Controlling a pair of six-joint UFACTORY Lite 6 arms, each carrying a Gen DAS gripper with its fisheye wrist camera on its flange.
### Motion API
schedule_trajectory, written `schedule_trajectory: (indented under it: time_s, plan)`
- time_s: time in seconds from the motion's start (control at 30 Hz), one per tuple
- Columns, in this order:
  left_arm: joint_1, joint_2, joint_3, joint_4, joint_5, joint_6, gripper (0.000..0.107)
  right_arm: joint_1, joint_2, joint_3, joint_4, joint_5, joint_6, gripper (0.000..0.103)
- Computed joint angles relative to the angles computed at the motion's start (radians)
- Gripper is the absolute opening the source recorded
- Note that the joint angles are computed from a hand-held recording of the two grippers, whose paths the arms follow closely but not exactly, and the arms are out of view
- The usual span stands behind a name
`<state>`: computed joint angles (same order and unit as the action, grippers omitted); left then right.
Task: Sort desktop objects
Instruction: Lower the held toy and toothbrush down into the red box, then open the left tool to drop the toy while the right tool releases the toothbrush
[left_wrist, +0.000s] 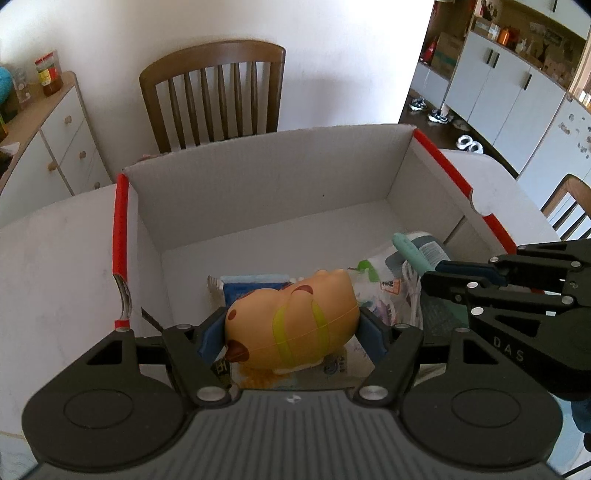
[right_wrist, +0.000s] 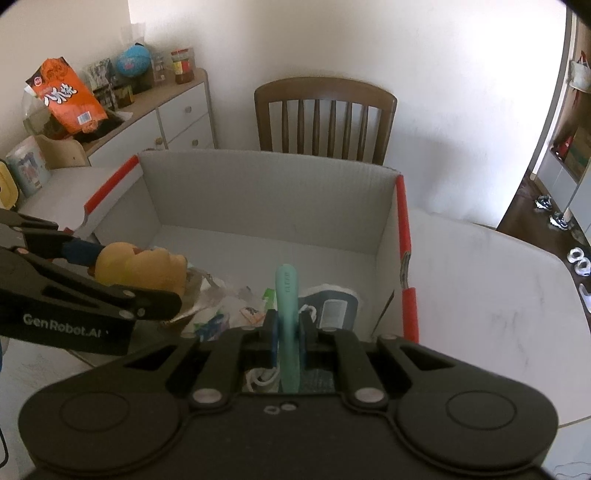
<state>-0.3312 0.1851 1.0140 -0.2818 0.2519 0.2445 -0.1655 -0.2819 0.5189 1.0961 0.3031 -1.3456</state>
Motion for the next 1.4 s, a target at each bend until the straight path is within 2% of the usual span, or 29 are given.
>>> schedule_trajectory:
  time_s: [0.47, 0.53, 0.87, 1.0, 1.1, 1.27, 1.4]
  plan:
    - [-0.019, 0.029, 0.011, 0.069, 0.0, -0.061, 0.074, 0.005, 0.025, -0.01, -0.066, -0.017, 0.062, 0.01]
    - [-0.019, 0.032, 0.011, 0.069, -0.002, -0.064, 0.074, 0.007, 0.032, -0.006, -0.087, -0.013, 0.084, 0.015]
    - [-0.03, 0.019, 0.001, 0.14, 0.002, -0.144, 0.076, -0.026, 0.032, 0.013, -0.149, 0.052, 0.145, 0.022]
    - [-0.037, -0.003, -0.02, 0.152, -0.006, -0.164, 0.083, -0.052, 0.016, 0.011, -0.145, 0.088, 0.134, 0.028]
    - [-0.043, -0.02, -0.03, 0.197, -0.006, -0.206, 0.083, -0.069, -0.009, 0.005, -0.135, 0.113, 0.12, 0.034]
    - [-0.041, -0.06, -0.048, 0.205, 0.0, -0.219, 0.083, -0.072, -0.046, -0.004, -0.154, 0.126, 0.136, 0.035]
    - [-0.042, -0.097, -0.063, 0.219, 0.01, -0.234, 0.083, -0.083, -0.073, -0.004, -0.176, 0.151, 0.153, 0.04]
